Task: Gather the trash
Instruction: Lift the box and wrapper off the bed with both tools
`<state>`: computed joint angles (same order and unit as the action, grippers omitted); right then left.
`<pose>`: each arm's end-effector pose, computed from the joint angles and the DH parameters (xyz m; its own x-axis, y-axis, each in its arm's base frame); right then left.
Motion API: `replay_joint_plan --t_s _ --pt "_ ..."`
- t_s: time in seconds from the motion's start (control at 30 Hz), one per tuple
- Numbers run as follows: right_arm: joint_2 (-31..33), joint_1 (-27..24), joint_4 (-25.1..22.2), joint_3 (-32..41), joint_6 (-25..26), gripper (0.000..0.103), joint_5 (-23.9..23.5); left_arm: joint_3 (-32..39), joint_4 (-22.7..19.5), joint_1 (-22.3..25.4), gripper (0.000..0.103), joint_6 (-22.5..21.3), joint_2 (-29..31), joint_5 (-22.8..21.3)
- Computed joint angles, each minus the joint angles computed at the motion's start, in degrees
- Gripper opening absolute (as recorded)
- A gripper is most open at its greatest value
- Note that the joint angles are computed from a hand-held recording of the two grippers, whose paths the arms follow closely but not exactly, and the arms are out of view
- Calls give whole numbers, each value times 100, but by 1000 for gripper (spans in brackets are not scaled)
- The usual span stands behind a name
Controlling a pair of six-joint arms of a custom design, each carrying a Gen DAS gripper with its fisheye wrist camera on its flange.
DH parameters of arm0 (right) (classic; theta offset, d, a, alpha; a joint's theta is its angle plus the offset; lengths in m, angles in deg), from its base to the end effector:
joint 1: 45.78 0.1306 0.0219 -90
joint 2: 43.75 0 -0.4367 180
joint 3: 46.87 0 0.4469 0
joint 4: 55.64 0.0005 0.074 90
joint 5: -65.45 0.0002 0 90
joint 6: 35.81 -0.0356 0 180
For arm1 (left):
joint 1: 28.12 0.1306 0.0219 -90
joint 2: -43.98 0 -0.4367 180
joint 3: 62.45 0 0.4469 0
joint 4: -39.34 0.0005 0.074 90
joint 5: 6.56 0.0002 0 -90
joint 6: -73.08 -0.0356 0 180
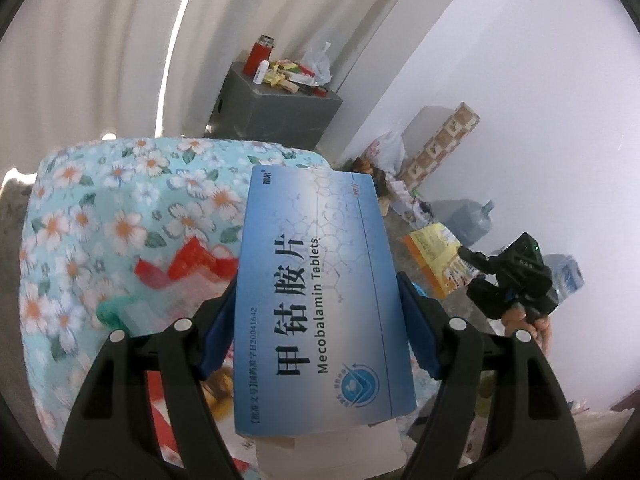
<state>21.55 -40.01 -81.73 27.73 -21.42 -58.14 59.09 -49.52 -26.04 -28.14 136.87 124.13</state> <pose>0.3758 0.0573 0.5694 -0.6630 0.7440 -0.0831 0.1266 0.2209 0.9671 0.4866 -0.0061 0.6933 -0.7931 0.1188 -0.5974 0.4593 0.7609 -0.4583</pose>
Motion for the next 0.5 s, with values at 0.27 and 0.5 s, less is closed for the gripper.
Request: replay_joint_plan --t_s 0.27,0.5 --pt "-307 48 -30 -123 63 11 39 -735 388 -74 69 313 -597 95" --pt "-596 16 -7 -326 -23 11 72 -1130 601 -311 69 443 -962 20"
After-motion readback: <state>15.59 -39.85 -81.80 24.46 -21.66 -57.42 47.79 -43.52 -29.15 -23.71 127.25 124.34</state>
